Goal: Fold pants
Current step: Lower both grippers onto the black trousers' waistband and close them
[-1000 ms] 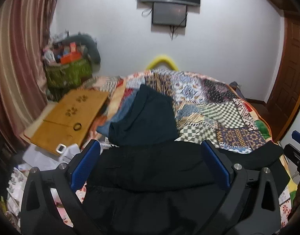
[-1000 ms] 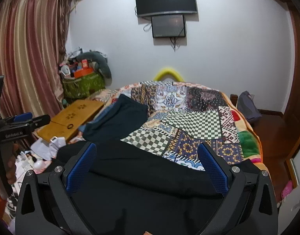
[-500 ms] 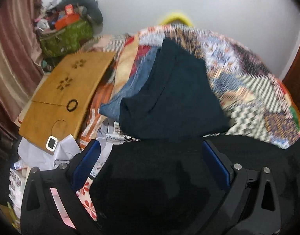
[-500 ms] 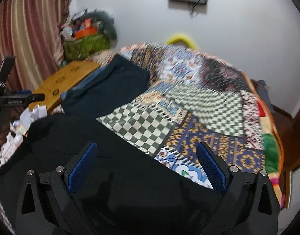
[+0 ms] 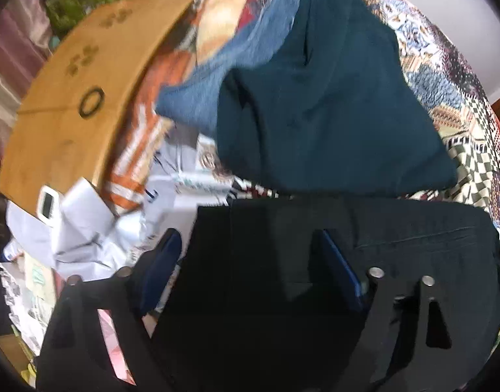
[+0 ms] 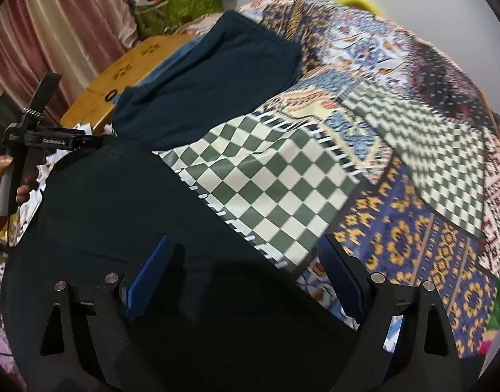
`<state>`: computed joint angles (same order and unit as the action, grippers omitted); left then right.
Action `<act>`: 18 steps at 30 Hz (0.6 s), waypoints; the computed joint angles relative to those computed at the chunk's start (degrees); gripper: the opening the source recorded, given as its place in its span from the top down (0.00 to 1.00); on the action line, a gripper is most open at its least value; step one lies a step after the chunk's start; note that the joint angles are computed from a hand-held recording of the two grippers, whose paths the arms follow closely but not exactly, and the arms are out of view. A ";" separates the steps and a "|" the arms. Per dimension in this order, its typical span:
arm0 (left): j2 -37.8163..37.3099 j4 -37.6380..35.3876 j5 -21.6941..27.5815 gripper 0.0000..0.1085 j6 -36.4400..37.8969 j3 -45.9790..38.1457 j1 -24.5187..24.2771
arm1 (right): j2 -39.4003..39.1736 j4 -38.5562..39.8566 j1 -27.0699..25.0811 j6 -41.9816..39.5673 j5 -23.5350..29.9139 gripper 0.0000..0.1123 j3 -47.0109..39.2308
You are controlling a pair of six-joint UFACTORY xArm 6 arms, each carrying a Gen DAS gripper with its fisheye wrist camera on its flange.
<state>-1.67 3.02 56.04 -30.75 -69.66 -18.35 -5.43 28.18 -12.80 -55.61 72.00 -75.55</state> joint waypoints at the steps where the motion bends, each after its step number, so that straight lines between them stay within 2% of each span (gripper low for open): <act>1: 0.23 -1.82 -0.35 0.28 0.94 0.33 0.33 | 0.33 -0.42 0.44 0.07 -0.29 0.21 0.04; 6: 0.27 -3.68 -2.47 0.29 1.17 1.98 0.36 | 1.96 -1.86 1.77 1.20 1.03 0.24 -0.08; 7: 0.01 -3.36 -2.93 0.32 0.50 2.30 0.22 | 1.91 -1.22 1.65 1.30 1.11 0.25 0.17; 9: -0.73 -1.15 -3.07 0.44 -1.70 2.86 -0.34 | 1.30 0.22 1.38 0.95 1.10 0.38 1.00; 10: -0.88 -0.22 -2.85 0.52 -2.14 2.72 -0.64 | 1.10 0.99 1.12 0.52 1.98 0.42 1.03; 11: -1.13 0.94 -2.51 0.63 -2.76 2.68 -0.94 | 0.99 1.47 1.11 0.19 2.61 0.51 0.98; 15: -2.19 1.20 -1.82 0.76 -3.08 2.88 -1.02 | -0.31 2.37 1.31 -0.74 3.59 0.77 2.27; 18: -3.47 2.04 -2.01 0.87 -2.96 3.18 -1.48 | -0.87 2.27 1.64 -1.10 3.01 0.91 2.90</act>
